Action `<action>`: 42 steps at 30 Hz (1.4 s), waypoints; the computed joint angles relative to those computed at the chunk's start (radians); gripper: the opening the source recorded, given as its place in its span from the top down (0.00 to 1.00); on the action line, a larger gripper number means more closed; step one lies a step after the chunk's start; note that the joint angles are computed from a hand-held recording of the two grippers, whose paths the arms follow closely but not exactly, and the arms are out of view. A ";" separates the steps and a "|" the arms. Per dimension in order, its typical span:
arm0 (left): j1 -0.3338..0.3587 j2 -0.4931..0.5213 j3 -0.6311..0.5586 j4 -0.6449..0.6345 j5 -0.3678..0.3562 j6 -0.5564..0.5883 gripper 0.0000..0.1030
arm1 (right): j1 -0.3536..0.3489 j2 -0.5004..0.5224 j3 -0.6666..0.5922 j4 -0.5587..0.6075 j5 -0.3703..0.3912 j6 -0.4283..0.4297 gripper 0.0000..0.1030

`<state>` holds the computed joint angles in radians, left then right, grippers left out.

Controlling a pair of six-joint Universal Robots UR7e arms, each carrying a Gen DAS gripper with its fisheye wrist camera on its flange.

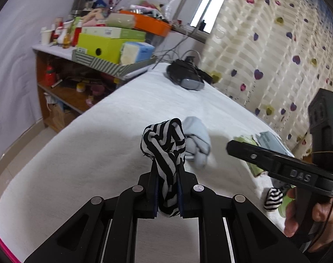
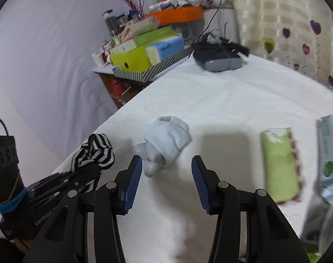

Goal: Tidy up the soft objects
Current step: 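Hold striped cloth in left tool while right tool grasps the grey sock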

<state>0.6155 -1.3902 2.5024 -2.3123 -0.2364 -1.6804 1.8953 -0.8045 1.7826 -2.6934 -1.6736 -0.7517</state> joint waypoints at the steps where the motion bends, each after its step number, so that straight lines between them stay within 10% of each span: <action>1: 0.002 -0.004 0.008 -0.019 0.000 0.009 0.88 | 0.005 0.018 -0.012 0.005 -0.005 0.014 0.53; 16: 0.030 0.021 0.047 -0.274 -0.018 0.195 0.88 | 0.004 0.139 -0.122 0.080 -0.016 0.149 0.62; 33: -0.076 0.073 -0.078 0.086 -0.006 -0.001 0.88 | -0.047 -0.133 0.113 -0.056 0.085 -0.006 0.74; 42: -0.119 0.235 -0.153 -0.153 -0.025 0.239 0.88 | -0.121 -0.322 0.232 -0.094 0.139 -0.043 0.74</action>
<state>0.4963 -1.1547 2.3497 -2.4657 -0.2615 -1.4410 1.7740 -1.1269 2.0141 -2.7872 -1.5346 -0.7944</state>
